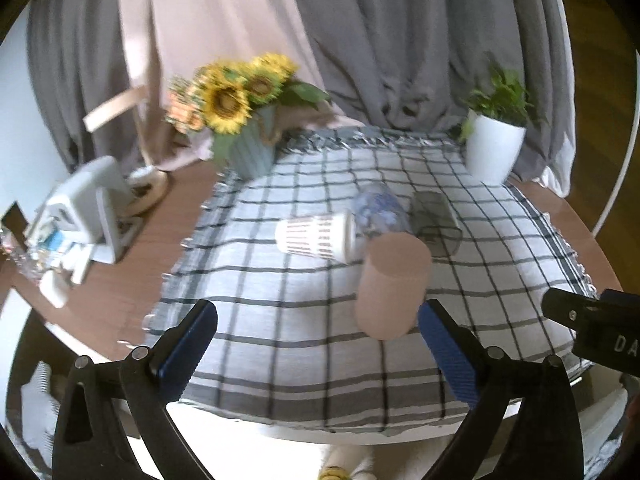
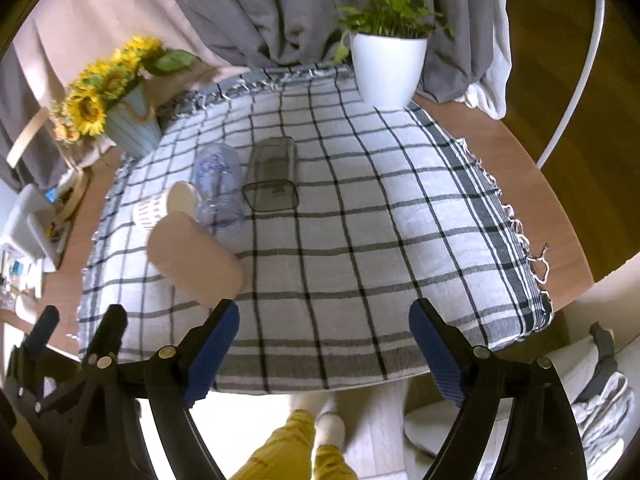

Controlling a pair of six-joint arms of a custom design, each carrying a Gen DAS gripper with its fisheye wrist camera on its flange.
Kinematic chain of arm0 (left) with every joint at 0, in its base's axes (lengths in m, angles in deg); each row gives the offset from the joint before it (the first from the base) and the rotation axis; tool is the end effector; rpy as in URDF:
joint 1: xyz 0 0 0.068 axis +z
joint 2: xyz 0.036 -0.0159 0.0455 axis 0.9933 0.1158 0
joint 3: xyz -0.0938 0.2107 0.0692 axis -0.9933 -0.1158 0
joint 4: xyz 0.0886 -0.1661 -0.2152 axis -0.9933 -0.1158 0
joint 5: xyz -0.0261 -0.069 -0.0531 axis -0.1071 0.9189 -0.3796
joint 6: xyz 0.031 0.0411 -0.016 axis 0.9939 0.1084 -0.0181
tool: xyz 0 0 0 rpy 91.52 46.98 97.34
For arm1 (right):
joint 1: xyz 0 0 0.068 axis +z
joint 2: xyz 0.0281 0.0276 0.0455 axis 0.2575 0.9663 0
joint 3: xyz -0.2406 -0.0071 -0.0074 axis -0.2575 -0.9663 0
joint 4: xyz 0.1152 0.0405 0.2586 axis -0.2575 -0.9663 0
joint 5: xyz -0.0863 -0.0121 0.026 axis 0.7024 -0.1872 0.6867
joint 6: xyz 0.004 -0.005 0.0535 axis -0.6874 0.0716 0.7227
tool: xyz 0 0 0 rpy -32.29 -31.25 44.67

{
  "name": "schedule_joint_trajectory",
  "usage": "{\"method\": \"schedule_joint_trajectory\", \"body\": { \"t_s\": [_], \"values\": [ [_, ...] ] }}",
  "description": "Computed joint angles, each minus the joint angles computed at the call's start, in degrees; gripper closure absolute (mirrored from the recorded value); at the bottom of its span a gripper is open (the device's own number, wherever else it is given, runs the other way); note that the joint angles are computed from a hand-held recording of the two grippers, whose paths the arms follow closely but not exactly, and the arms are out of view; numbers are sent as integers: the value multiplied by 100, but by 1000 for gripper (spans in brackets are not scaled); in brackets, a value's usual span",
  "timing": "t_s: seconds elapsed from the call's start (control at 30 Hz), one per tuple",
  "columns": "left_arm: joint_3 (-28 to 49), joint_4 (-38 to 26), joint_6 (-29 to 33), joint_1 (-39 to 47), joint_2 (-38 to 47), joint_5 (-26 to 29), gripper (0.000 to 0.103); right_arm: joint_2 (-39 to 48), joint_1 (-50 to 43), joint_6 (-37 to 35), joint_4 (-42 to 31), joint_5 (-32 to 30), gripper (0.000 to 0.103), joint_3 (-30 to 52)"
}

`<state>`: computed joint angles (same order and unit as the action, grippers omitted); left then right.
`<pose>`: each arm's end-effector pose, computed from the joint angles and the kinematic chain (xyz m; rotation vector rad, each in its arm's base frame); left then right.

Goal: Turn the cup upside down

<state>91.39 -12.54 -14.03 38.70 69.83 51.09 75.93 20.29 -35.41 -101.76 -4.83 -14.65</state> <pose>0.2317 -0.1982 0.1210 -0.1015 2.3150 0.1596 0.2697 0.0245 0.1381 0.1695 2.5963 0.0814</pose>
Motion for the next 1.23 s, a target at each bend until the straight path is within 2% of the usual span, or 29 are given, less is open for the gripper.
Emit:
{"method": "schedule_joint_trajectory", "body": {
  "t_s": [0.17,0.3,0.57,0.67,0.9,1.23],
  "values": [
    [-206,-712,-374,-175,-698,-434,1,-659,195,4,-188,-54,16,-264],
    [-348,-1010,-469,-271,-1178,-494,0,-1226,413,8,-362,84,16,-449],
    [-524,-1043,-246,-320,-1699,-365,0,-2196,856,224,-657,472,15,-727],
    [-581,-1041,-136,-297,-1864,-282,0,-2328,1001,302,-773,595,14,-737],
    [-625,-1051,59,-356,-2074,-477,0,-2608,1309,436,-938,882,14,-754],
    [-653,-994,187,-283,-2225,-443,0,-2740,1430,524,-1054,1029,14,-721]
  ]
}}
